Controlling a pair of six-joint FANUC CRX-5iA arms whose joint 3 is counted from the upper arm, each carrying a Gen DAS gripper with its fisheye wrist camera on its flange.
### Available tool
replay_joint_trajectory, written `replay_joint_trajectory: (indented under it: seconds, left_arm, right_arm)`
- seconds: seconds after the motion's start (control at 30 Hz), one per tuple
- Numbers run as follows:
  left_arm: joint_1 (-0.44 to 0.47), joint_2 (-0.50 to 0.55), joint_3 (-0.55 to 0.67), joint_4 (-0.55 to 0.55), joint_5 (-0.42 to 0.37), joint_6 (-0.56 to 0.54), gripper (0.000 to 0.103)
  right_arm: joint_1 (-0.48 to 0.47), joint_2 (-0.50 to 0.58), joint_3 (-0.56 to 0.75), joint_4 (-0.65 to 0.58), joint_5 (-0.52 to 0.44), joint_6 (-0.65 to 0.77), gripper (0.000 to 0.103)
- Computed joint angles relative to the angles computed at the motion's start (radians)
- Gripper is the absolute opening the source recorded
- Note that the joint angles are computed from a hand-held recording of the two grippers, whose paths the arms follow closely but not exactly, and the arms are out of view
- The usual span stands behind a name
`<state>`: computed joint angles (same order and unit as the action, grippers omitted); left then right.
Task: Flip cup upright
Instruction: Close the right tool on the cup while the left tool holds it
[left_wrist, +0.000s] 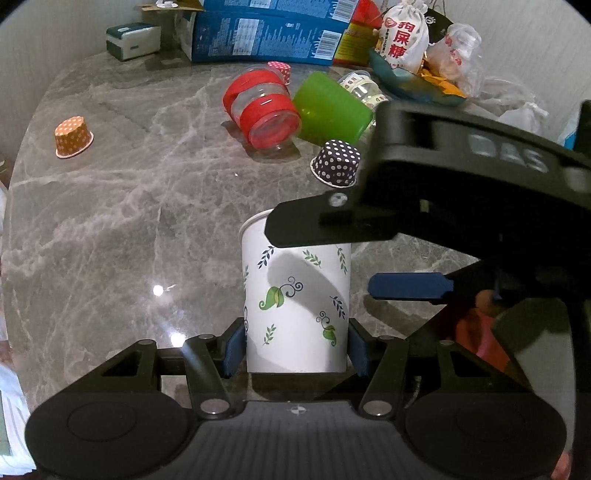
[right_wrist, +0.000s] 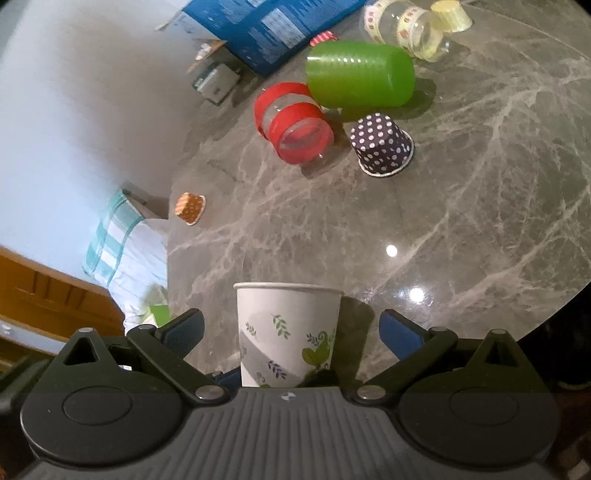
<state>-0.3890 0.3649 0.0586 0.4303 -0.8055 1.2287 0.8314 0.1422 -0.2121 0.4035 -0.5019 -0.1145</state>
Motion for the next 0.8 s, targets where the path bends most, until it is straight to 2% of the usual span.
replay_joint_trajectory:
  seconds: [0.2,0.57,0.8]
  left_arm:
    - [0.003,0.006,0.002,0.013,0.000,-0.010,0.060]
    - [0.014,0.007,-0.019,0.065,0.004,-0.065,0.060]
    - [0.014,0.001,-0.032,0.077,0.017,-0.079,0.060]
  right_arm:
    - [-0.003,0.067,0.138,-0.137,-0.139,0.167,0.080]
    - [-0.006,0.115,0.227,-0.163,-0.232,0.248,0.071]
    - [-0.009,0.115,0.228,-0.175,-0.229,0.267,0.067]
